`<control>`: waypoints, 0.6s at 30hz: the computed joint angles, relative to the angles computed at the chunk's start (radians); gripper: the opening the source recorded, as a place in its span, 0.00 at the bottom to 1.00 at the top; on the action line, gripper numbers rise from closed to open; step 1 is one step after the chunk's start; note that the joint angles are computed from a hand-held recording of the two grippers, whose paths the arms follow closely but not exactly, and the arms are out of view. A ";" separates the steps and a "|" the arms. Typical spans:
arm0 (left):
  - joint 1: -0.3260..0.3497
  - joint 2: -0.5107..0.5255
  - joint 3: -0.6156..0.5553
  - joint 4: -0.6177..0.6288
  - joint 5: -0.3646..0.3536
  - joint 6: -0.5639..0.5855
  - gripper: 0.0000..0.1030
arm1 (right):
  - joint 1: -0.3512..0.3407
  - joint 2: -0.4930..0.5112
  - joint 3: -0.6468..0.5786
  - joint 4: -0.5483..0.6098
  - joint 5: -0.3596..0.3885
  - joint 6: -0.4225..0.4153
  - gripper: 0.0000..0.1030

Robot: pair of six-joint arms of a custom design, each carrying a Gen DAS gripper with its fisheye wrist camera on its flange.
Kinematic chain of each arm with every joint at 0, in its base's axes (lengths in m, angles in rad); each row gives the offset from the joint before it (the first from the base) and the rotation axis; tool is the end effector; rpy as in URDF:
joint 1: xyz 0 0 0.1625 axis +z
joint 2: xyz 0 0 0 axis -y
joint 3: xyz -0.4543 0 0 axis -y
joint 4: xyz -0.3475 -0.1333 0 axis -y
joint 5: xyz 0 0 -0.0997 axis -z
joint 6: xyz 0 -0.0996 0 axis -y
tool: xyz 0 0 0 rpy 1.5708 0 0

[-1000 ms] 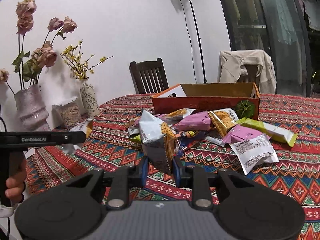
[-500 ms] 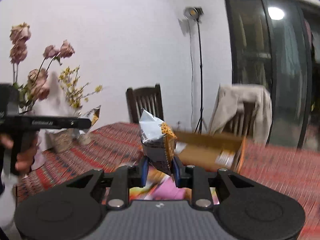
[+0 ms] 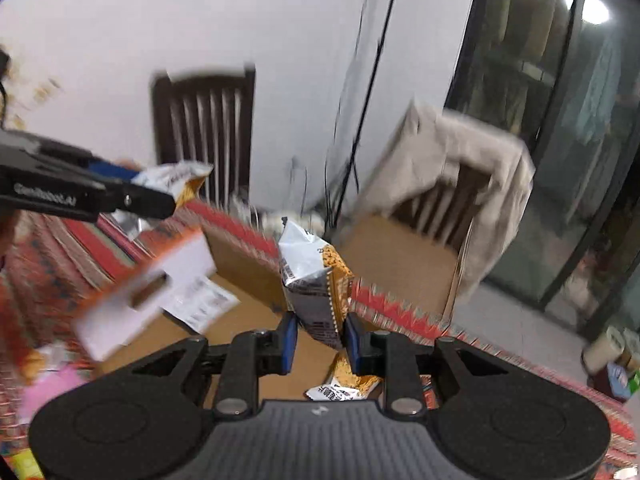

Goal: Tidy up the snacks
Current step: 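Lower both packets into the cardboard box and open both tools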

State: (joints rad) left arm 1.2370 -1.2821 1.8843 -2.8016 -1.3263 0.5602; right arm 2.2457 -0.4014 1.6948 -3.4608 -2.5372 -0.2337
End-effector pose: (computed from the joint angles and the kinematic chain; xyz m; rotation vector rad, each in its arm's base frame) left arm -0.0325 -0.5742 0.3816 1.0746 2.4924 -0.8383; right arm 0.4322 -0.4580 0.0150 0.6362 -2.0987 0.8981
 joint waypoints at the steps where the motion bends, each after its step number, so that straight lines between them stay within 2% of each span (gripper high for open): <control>1: 0.011 0.044 -0.016 -0.014 0.016 -0.014 0.41 | -0.035 0.021 -0.038 0.042 0.000 0.004 0.24; 5: 0.047 0.171 -0.064 -0.037 0.062 -0.037 0.41 | -0.126 0.102 -0.137 0.142 -0.019 0.003 0.24; 9: 0.070 0.234 -0.092 -0.036 0.084 -0.050 0.42 | -0.177 0.160 -0.206 0.238 -0.022 0.019 0.25; 12: 0.084 0.248 -0.125 0.008 0.076 -0.074 0.50 | -0.195 0.170 -0.213 0.220 0.011 0.021 0.33; 13: 0.086 0.250 -0.124 -0.010 0.077 -0.070 0.52 | -0.202 0.162 -0.205 0.214 0.043 0.038 0.43; 15: 0.085 0.249 -0.118 -0.035 0.083 -0.058 0.61 | -0.213 0.150 -0.185 0.205 0.088 0.064 0.53; 18: 0.078 0.239 -0.116 -0.022 0.093 -0.060 0.64 | -0.220 0.138 -0.175 0.207 0.112 0.082 0.54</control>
